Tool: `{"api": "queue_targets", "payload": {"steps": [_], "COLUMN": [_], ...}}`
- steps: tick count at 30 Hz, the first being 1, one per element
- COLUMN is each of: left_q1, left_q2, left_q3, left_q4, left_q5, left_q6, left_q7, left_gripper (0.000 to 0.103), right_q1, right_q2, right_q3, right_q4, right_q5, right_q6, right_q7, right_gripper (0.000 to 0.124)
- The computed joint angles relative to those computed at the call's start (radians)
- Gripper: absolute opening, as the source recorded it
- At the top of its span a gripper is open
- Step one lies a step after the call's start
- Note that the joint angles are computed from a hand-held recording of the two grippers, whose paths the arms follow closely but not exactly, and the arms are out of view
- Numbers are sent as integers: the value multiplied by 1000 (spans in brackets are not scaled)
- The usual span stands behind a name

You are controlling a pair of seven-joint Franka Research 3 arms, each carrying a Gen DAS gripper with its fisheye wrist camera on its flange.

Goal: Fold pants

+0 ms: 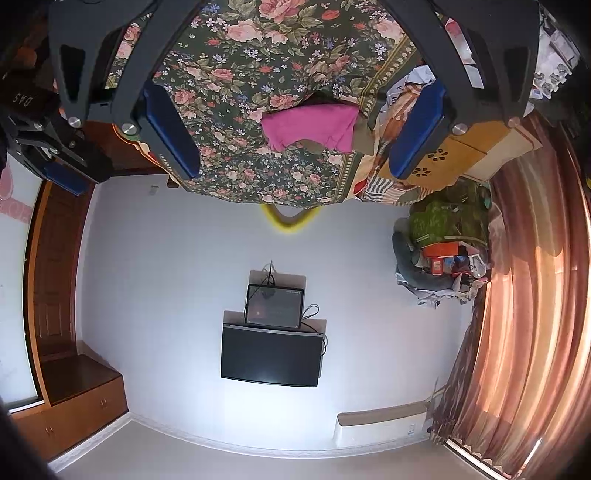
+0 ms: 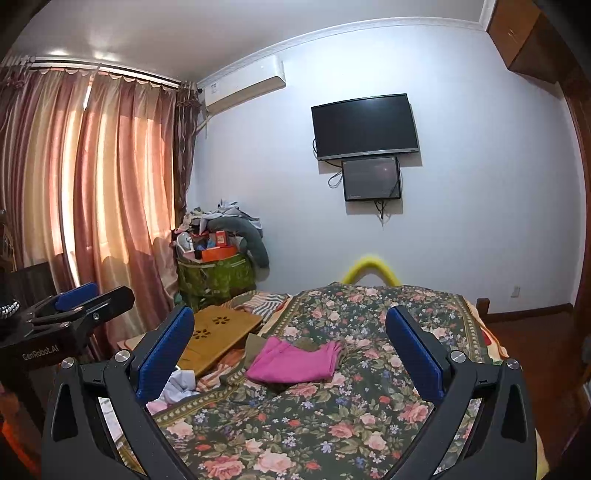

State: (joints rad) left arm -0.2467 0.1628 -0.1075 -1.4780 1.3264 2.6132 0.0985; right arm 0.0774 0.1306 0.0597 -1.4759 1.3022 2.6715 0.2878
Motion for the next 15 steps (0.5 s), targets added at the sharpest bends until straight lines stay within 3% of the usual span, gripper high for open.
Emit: {"api": "queue_targets", "payload": {"steps": [15], "left_q1": [5], "left_q2": [1], "left_q3": [4], "left_q4": [-1], "left_q5": [-14], "left_q6": [22], "left_q7": [16], "left_gripper": [103], "right_q1": [5], "right_q2": [-8], "right_q3": [-2], "right_q4": [-11], "right_q5": [9], "right_q6": [8], "right_q7": [-3], "right_gripper": [103]}}
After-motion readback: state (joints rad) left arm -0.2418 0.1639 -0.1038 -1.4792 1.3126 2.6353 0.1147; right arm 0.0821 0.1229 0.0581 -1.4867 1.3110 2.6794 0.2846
